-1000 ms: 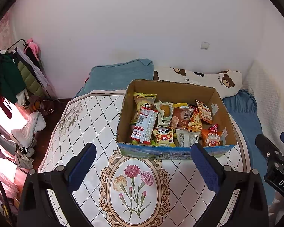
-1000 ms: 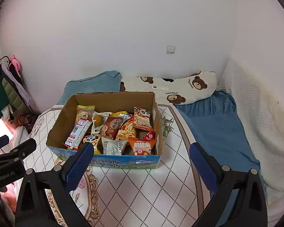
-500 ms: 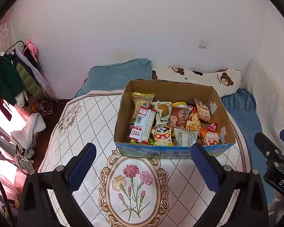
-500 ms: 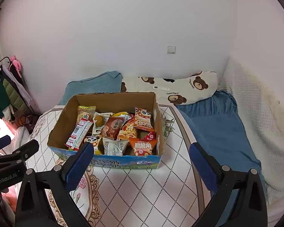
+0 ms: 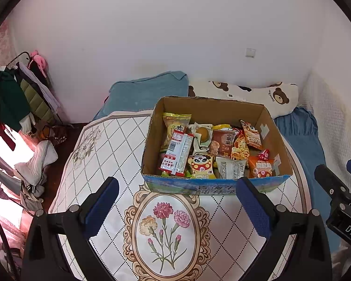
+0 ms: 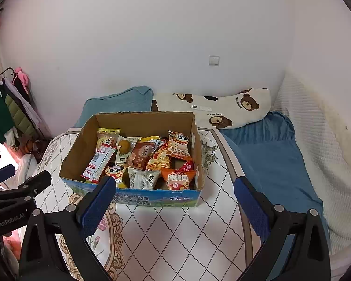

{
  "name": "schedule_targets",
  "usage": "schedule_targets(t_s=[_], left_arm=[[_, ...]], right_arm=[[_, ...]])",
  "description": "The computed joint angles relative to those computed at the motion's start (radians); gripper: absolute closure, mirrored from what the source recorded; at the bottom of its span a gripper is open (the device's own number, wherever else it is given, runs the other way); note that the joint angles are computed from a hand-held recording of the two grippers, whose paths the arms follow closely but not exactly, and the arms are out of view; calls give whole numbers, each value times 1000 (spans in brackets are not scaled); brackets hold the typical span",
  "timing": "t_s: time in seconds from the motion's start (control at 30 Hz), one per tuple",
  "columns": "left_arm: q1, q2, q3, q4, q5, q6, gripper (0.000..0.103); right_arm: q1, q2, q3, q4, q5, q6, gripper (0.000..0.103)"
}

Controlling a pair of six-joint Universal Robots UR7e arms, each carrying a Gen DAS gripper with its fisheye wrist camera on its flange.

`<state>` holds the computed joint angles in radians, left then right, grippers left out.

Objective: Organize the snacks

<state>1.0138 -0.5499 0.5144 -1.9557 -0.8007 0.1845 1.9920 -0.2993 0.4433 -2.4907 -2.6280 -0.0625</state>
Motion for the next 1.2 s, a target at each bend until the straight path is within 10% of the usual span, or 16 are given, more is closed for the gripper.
schedule_targets(t_s=[1.2], left_arm=[[-6,-8,5,-3,-9,23,1]], right_arm=[[0,-27,55,-29,6,1,0]])
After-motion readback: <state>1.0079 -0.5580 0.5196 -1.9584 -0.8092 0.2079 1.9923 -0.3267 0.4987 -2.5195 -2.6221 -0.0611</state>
